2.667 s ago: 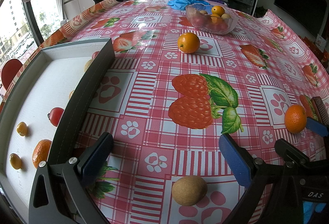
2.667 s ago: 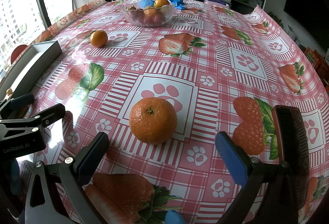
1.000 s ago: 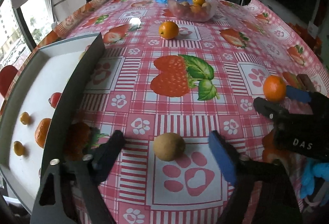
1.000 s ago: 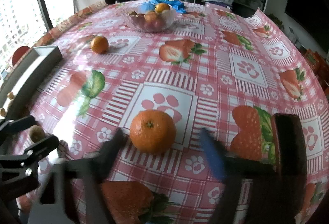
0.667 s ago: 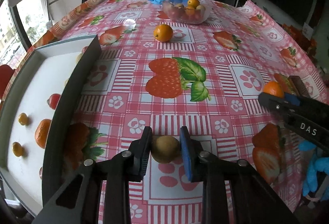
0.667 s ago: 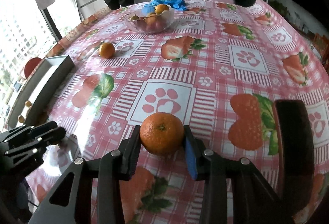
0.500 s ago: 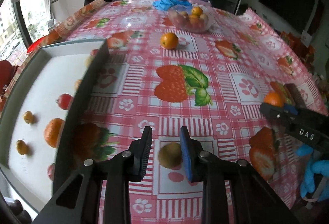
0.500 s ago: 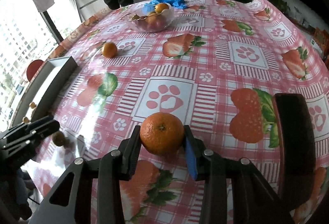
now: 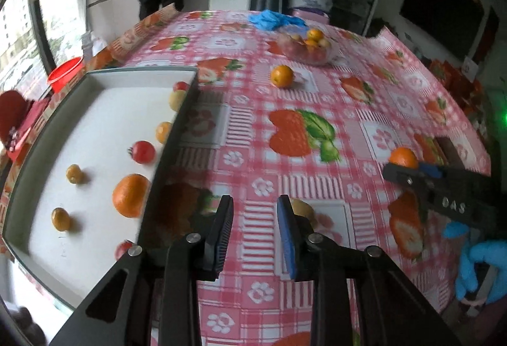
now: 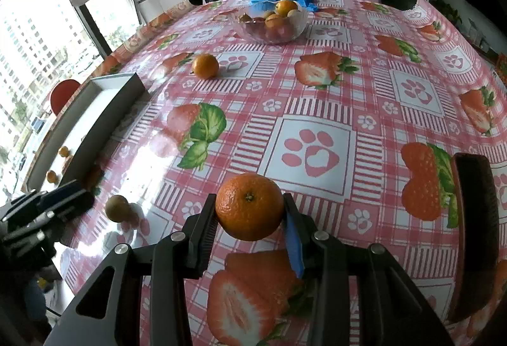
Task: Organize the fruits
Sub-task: 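Lift the tan fruit and mandarin off the tablecloth with both tools, then carry both fruits over the white tray and open both tools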
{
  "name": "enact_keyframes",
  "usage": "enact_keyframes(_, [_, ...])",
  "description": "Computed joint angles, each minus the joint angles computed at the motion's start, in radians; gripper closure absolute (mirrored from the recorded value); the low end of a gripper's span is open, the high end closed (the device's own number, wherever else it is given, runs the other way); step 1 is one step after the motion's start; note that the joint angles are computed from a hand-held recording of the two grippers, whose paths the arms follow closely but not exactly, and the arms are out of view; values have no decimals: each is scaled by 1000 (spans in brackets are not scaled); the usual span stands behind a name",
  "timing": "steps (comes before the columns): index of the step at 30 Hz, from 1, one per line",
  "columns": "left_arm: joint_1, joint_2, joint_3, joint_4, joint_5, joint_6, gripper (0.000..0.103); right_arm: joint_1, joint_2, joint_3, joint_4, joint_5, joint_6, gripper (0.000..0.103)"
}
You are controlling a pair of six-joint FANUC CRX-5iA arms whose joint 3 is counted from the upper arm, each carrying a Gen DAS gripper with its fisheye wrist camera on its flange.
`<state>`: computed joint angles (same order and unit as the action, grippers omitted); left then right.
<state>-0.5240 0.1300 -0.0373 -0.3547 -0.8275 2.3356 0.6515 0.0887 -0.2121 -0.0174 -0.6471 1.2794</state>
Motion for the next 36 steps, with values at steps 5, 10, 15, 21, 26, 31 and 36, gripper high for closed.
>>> enact_keyframes(5, [-58, 26, 35, -108, 1, 109, 18, -11, -17, -16, 3, 2, -8, 61])
enact_keyframes(10, [-48, 78, 84, -76, -43, 70, 18, -27, -17, -9, -23, -3, 7, 61])
enact_keyframes(15, [-43, 105, 95, -57, -78, 79, 18, -28, -20, -11, -31, -2, 18, 61])
enact_keyframes(21, [-49, 133, 118, -64, -112, 99, 45, -22, -18, -9, -31, -3, 18, 61])
enact_keyframes(26, [-39, 121, 103, -31, -82, 56, 73, -9, -22, -9, -18, -8, 14, 61])
enact_keyframes(31, [-13, 91, 69, 12, -50, 43, 73, 9, -14, 8, 4, -20, 7, 61])
enact_keyframes(36, [8, 46, 57, -6, -43, 55, 73, 32, -6, 34, 17, -27, 7, 61])
